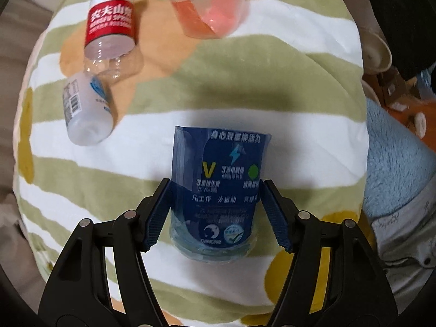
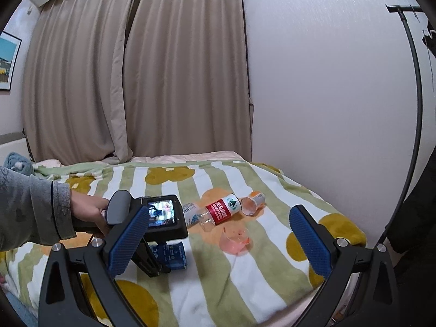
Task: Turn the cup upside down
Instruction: 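Lower the blue cup onto the bedspread and open the left gripper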
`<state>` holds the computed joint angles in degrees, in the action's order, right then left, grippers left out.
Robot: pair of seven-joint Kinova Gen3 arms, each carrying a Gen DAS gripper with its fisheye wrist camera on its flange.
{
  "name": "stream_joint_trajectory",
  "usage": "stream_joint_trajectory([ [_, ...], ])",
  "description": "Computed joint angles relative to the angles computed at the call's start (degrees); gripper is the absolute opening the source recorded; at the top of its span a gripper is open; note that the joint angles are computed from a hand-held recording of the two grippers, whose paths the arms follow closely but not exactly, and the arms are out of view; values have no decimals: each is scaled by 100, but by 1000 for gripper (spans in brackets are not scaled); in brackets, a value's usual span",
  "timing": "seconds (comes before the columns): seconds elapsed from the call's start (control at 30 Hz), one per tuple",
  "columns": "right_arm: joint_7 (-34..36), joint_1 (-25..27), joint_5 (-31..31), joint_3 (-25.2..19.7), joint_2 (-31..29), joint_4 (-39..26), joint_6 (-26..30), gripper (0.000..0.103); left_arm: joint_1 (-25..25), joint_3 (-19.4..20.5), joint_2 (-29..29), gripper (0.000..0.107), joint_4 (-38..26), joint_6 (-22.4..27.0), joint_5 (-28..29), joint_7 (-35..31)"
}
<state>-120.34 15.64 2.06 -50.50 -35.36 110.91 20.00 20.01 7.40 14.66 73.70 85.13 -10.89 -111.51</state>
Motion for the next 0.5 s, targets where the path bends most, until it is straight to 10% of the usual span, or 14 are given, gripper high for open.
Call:
stream_joint_trajectory([
  [0.1,30,-63,-9,4,74,-8,21,102,-104,-39,-20,103,-70,71,173,77],
  [0.5,2257,-1928,306,1187,1952,-924,307,102,-899,-230,-1876,103,1173,-1081,1021,765],
])
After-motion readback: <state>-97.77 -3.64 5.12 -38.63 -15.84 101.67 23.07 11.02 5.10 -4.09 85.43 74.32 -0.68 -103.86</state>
